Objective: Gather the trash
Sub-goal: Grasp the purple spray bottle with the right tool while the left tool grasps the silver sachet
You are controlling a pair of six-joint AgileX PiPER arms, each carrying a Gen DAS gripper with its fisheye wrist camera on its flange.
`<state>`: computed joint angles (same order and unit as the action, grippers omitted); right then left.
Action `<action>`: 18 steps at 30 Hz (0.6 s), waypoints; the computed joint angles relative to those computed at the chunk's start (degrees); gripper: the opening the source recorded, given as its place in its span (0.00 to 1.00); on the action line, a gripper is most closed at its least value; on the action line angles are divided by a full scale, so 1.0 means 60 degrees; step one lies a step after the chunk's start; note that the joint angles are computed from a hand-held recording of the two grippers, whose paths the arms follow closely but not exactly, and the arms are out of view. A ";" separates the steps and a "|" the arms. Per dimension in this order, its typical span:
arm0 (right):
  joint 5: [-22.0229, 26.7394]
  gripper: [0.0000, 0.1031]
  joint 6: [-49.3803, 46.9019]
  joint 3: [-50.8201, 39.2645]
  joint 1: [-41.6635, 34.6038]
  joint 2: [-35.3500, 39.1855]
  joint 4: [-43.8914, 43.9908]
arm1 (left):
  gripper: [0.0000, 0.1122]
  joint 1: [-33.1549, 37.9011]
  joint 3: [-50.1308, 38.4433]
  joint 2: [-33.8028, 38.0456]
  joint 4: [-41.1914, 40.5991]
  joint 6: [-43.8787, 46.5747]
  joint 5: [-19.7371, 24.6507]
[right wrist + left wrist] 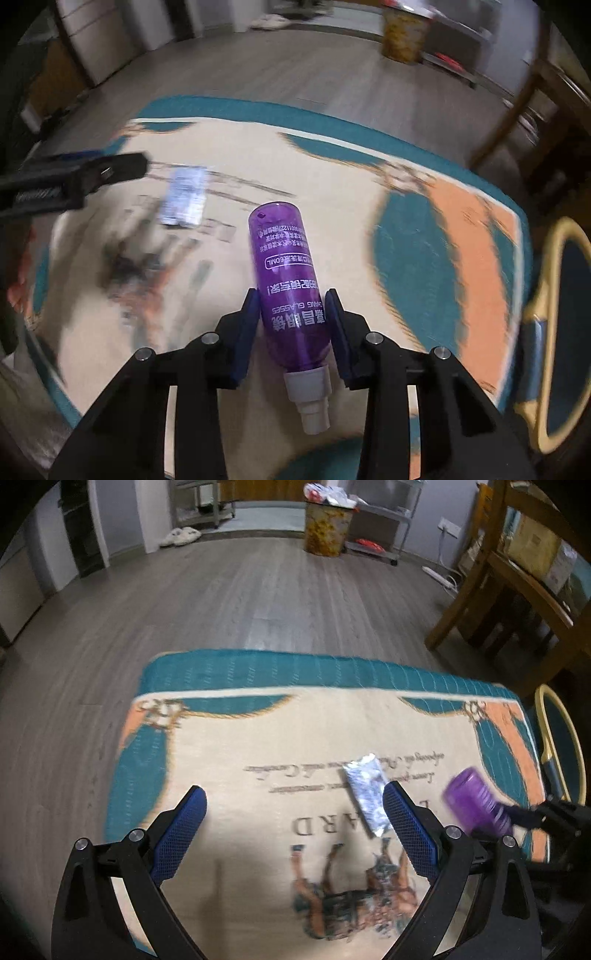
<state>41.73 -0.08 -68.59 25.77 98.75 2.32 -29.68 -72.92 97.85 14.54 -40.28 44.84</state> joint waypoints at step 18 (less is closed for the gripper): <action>-0.0177 0.65 -0.0083 -0.0015 -0.0867 -0.0112 0.0011 | 0.42 -0.0752 -0.1377 0.1457 -0.0097 0.0235 0.0616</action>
<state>40.67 -0.58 -68.68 20.57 98.08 2.39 -34.19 -81.19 106.59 13.96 -38.87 48.54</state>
